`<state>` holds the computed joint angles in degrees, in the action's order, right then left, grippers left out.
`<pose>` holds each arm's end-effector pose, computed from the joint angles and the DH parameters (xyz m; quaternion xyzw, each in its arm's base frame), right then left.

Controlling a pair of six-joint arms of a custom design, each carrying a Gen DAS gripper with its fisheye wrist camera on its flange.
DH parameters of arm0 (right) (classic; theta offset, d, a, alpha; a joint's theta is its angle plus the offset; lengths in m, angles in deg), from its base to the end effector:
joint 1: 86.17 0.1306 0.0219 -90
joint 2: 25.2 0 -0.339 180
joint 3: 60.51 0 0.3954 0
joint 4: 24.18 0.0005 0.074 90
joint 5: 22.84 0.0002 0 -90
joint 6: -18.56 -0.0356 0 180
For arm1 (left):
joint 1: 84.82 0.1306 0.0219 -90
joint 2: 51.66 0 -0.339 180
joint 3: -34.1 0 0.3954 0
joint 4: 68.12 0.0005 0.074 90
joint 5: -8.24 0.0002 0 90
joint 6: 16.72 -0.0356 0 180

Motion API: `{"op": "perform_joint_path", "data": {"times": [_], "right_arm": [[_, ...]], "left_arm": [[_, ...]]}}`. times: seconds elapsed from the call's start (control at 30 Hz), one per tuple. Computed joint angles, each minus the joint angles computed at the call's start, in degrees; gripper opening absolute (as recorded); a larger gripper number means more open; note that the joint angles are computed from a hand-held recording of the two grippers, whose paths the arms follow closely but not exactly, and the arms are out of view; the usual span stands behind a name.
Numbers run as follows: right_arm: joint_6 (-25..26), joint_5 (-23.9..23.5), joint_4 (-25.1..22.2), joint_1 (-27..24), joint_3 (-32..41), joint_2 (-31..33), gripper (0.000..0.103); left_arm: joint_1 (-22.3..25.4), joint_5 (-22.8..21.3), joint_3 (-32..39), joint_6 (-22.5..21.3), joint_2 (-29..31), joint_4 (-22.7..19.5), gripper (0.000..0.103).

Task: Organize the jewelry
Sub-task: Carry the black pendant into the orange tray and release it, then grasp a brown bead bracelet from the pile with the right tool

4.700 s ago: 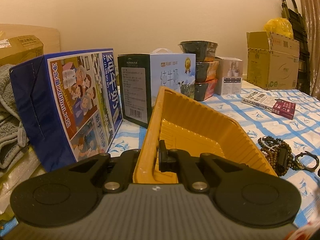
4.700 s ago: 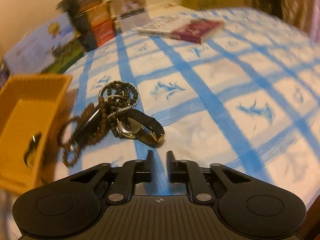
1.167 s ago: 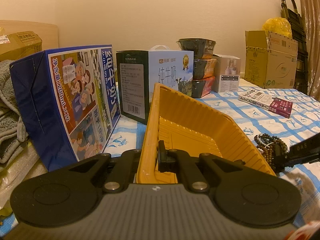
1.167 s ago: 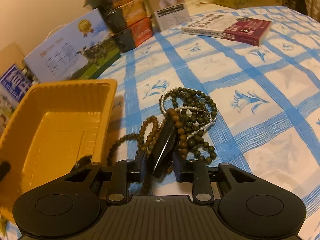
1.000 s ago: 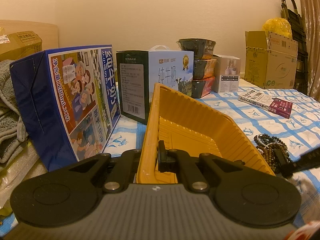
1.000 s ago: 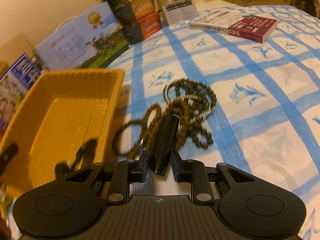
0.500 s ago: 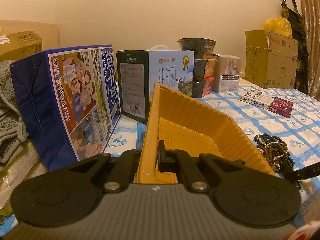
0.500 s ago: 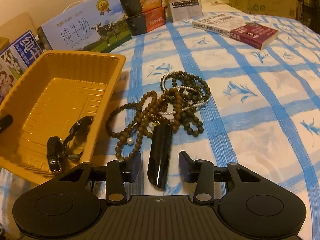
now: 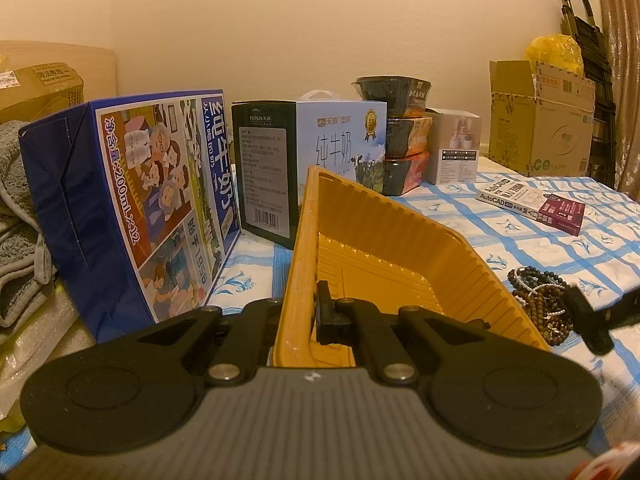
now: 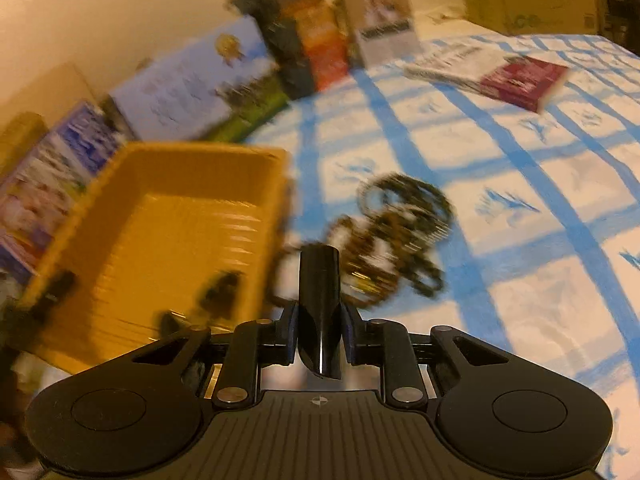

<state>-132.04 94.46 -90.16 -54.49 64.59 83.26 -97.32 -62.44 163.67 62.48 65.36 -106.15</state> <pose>0.4997 0.2886 0.4851 0.3069 0.8619 0.0901 0.3935 0.6406 -0.1546 0.4720 0.2561 0.7984 -0.1497 0.5240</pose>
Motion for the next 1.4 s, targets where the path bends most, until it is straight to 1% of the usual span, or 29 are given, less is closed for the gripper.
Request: {"op": "perform_joint_path", "data": {"times": [0.07, 0.17, 0.3, 0.4, 0.47, 0.57, 0.67, 0.7, 0.73, 0.8, 0.9, 1.0, 1.1, 1.17, 1.3, 1.4], "right_arm": [[1.98, -1.06, 3.12, 0.38, 1.45, 0.66, 0.023], [5.32, -4.57, 7.4, 0.78, 4.68, 3.21, 0.023], [9.15, -8.4, 8.12, 1.26, 12.33, 9.41, 0.023], [10.69, -11.2, 7.91, 1.24, 17.51, 13.71, 0.023], [11.54, -12.07, 7.09, 1.24, 20.22, 15.99, 0.023], [11.7, -12.57, 7.06, 1.38, 21.05, 17.31, 0.023], [12.01, -12.07, 8.32, 1.56, 19.28, 16.65, 0.023], [12.19, -12.15, 9.21, 1.53, 18.36, 16.2, 0.025], [12.31, -12.18, 9.78, 1.55, 17.56, 15.68, 0.027], [12.58, -11.57, 11.46, 1.81, 14.98, 13.66, 0.038], [12.22, -8.87, 14.02, 2.36, 9.51, 9.43, 0.041], [10.31, -6.03, 14.43, 2.46, 4.13, 5.0, 0.041], [8.03, -2.34, 11.59, 2.26, 0.78, 1.83, 0.041], [5.78, -0.57, 8.38, 1.78, -0.67, 0.45, 0.041], [1.94, 0.58, 2.6, 0.78, -2.21, -0.62, 0.041], [1.55, 0.54, 1.76, 0.2, -2.89, -0.86, 0.041]], "left_arm": [[-0.02, -0.02, -0.09, 0.02, -0.09, 0.02, 0.004], [0.01, 0.0, -0.01, 0.02, -0.08, -0.14, 0.004], [0.07, 0.13, 0.06, 0.03, -0.05, -0.25, 0.004], [0.13, 0.25, 0.02, 0.04, -0.07, -0.25, 0.004], [0.21, 0.4, 0.16, 0.17, 0.02, -0.42, 0.004], [0.22, 0.36, -0.17, 0.4, -0.14, -0.19, 0.004], [0.24, 0.18, -0.25, 0.62, -0.1, -0.19, 0.004], [0.29, 0.28, -0.22, 0.55, -0.08, -0.28, 0.004], [0.29, 0.13, -0.27, 0.54, -0.09, -0.3, 0.004], [0.38, 0.0, -0.53, 0.44, -0.22, -0.28, 0.004], [0.51, -0.67, -1.41, 0.46, -0.68, 0.11, 0.005], [0.86, -1.06, -1.98, 0.14, -0.96, 0.2, 0.005], [1.33, -1.24, -1.94, 0.19, -0.97, -0.11, 0.005], [1.67, -1.32, -1.55, 0.42, -0.75, -0.34, 0.006], [2.13, -1.43, -0.59, 0.56, -0.21, -0.33, 0.006], [2.22, -1.51, -0.46, 0.42, -0.16, 0.07, 0.006]]}}
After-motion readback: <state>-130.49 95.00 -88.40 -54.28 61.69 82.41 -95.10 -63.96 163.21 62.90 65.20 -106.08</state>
